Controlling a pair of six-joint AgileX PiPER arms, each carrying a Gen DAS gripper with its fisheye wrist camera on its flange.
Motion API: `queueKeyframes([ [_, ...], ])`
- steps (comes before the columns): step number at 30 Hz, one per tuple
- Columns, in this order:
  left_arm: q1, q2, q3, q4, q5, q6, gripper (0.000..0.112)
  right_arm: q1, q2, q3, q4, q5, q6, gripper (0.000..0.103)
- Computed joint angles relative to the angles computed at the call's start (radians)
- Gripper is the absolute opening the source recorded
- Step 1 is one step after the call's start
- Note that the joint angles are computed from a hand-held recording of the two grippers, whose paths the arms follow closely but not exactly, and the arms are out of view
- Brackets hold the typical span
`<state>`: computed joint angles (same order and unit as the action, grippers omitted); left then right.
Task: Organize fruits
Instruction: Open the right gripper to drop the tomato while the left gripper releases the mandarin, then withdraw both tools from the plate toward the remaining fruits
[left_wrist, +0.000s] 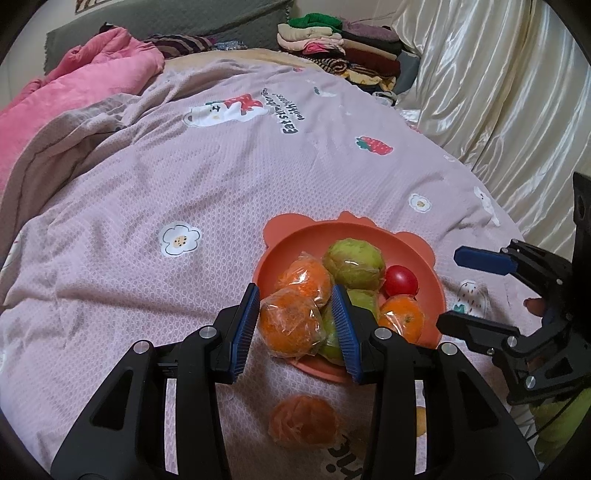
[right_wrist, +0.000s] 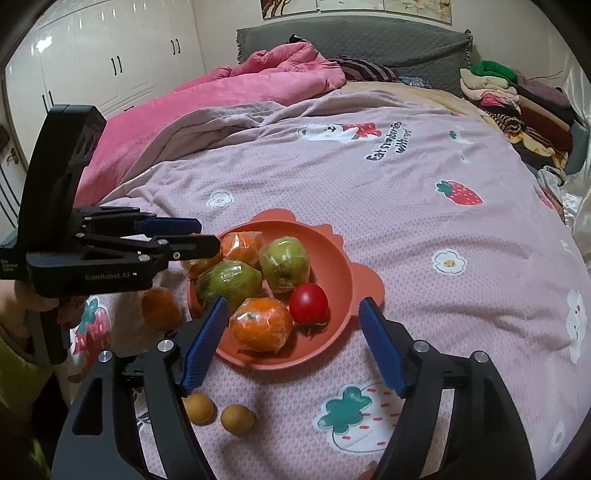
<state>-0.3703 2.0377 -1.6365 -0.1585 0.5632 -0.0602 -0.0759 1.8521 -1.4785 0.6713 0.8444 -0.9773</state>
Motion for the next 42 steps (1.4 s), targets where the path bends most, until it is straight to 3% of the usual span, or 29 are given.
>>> queueKeyframes([
  [21, 0.023, -0.090, 0.097, -0.036, -0.068, 0.023, 0.054, -0.012, -0.066, 0.067, -0.013, -0.020, 0.036, 0.082],
  [42, -0.004, -0.189, 0.204, 0.042, -0.128, -0.046, 0.075, -0.008, -0.125, 0.118, -0.021, -0.040, 0.054, 0.088],
])
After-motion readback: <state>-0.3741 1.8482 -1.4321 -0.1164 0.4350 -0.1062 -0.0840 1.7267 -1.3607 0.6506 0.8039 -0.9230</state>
